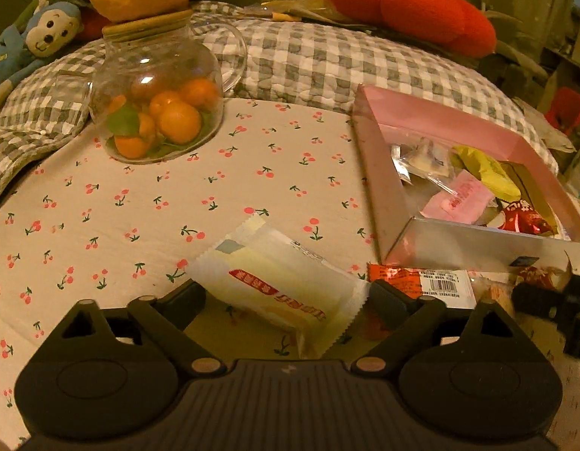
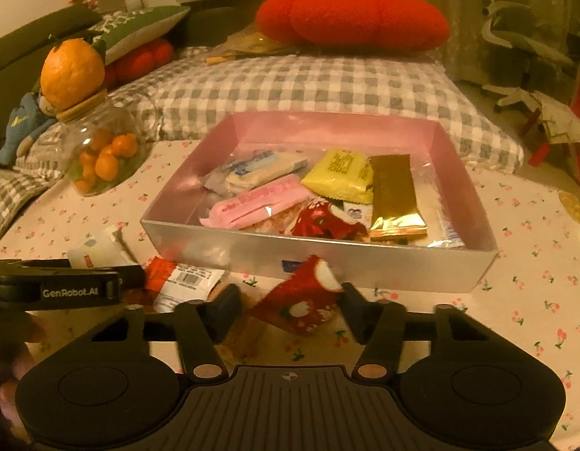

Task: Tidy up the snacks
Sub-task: 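Grasp white bread packet with left tool while right tool grasps red-white candy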

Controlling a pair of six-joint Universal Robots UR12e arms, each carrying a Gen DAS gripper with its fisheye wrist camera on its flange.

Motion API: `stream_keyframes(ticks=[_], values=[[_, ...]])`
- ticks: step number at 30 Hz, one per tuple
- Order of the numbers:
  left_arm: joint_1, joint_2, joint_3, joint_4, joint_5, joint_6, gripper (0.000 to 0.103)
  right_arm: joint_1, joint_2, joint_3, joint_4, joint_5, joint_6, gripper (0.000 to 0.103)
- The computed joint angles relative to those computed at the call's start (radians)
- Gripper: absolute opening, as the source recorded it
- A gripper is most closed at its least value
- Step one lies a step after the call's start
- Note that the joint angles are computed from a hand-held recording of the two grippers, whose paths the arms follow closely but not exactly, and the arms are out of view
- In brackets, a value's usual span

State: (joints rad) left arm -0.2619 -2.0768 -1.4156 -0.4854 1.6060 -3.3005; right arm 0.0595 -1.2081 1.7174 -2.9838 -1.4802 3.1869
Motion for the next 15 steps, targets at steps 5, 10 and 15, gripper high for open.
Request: stream_keyframes(ticks=[5,10,15], values=[[0.011,0.014,-0.025,0.024,-0.029,0.028,0.076,-0.013,-0.007,0.01,-0.004,0.025,0.02,0.047],[0.027,0.027,-0.048,0.038,-0.071,0.093,0.07,-0.015,-0.016,0.021,-0.001,0.019,0.009,0.044],[0.034,0.042,-0.064,0.026,-0.056,0.121,0.067,-0.019,-0.023,0.028,-0.001,0.018,0.016,0.043]])
